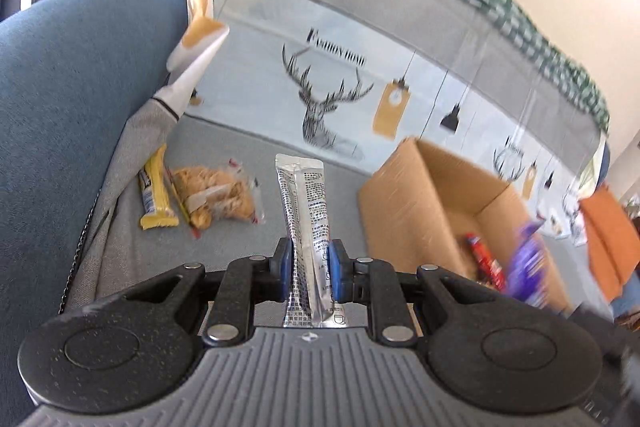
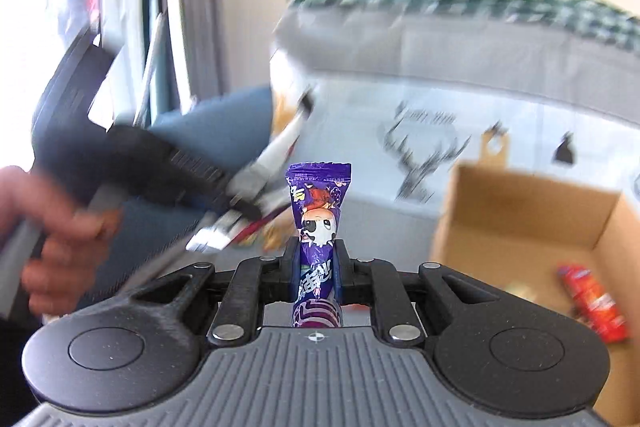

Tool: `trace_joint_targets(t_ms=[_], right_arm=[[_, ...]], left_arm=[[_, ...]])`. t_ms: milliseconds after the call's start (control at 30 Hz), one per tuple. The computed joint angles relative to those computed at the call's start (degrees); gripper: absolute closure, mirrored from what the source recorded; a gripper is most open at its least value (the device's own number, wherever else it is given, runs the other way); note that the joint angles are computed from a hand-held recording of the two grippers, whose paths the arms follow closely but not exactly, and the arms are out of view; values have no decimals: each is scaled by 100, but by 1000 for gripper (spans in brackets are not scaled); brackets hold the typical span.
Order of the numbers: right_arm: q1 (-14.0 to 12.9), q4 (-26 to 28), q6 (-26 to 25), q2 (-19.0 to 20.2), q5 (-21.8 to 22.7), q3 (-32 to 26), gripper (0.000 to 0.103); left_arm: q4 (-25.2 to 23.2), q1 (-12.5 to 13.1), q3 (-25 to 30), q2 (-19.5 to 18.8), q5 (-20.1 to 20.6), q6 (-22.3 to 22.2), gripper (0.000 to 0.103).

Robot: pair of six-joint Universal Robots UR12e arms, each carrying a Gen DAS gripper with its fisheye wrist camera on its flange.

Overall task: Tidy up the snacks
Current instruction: 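Carry the purple candy bar and silver stick pack over the box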

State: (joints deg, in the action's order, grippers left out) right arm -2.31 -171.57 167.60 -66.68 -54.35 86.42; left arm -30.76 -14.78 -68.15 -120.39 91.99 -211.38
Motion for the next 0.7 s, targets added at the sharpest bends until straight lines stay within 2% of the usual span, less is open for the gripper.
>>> trace_joint_targets(t_ms=[233,333,400,433,500,567,700], right_arm=[[-340,-289,494,244,-291,-594,87],[-449,-388,839,354,-585,-632,87],[-504,-146,1029,381,-767,-626,87],[-520,-189,1083,393,-864,-608,87],[-590,-666,1229,415,-764,-546,87],[-632,-815,1172,402,-759,-496,87],[-639,-762,947,398,-904,-497,87]], left_arm=[[33,-137,209,-48,362,-140,83],[60,-206,361,-139,528,-169,83],[156,-242,458,-211,536,-177,83],[200,-265,520,-260,535,-147,83],[290,-311,639,-351,513,-92,83],[427,-359,754,-450,470,-71,83],[685,-457,974,-638,346,-68,83]])
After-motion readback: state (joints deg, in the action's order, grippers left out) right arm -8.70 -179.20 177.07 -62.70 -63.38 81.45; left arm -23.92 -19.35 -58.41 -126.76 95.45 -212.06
